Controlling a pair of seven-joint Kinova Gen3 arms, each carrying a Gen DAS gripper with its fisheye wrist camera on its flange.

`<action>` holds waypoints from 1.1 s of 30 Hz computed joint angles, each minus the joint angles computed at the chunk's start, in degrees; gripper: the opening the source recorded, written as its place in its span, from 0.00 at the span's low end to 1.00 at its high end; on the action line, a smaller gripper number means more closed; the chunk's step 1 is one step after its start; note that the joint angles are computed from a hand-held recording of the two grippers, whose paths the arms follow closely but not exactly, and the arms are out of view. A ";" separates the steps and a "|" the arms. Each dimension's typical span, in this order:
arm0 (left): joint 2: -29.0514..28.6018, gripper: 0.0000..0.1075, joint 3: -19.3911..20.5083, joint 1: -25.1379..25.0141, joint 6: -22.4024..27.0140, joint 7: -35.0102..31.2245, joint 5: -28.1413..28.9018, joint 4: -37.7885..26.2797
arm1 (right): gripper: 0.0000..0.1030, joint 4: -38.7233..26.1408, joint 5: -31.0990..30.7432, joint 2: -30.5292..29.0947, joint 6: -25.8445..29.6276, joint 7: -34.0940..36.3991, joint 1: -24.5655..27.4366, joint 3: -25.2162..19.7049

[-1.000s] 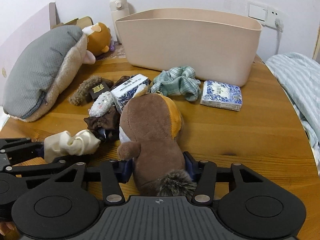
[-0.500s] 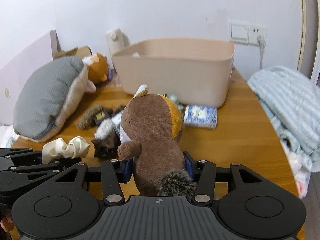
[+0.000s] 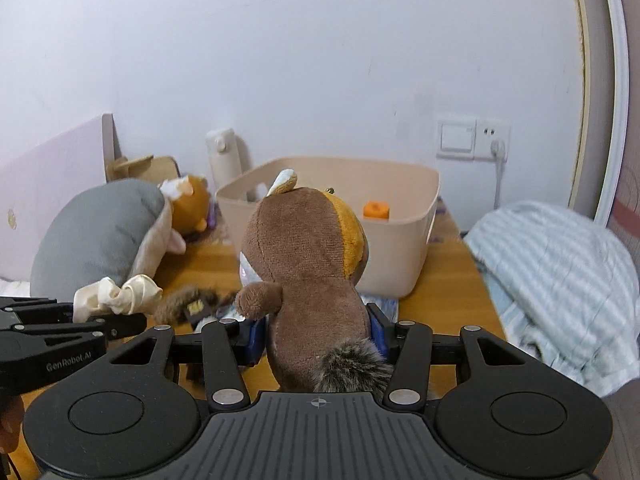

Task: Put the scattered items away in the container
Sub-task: 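Lift and carry the scrunchie and squirrel plush over the bin with both tools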

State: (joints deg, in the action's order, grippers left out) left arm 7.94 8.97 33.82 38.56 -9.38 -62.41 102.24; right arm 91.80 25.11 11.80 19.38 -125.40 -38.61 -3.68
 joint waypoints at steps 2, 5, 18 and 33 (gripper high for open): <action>0.46 0.17 -0.13 0.01 0.59 -0.55 -0.72 -1.58 | 0.45 -0.63 0.32 0.05 -0.26 0.02 0.03 0.28; 1.47 0.17 -0.51 0.13 1.39 -2.03 -1.29 -4.23 | 0.45 -2.13 0.51 0.67 -0.14 0.33 0.10 0.61; 6.13 0.18 -4.19 1.13 0.32 -7.73 -0.94 -14.03 | 0.45 -8.97 1.87 3.43 -0.17 1.77 0.14 2.79; 16.48 0.18 -11.49 3.40 0.21 -19.29 7.96 -29.49 | 0.45 -25.78 -10.19 13.65 6.63 12.33 5.07 1.73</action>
State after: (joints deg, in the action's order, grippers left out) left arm 24.43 -2.52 37.22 38.77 -28.67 -54.45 72.75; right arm 66.02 14.93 25.46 26.01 -113.07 -33.54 -1.95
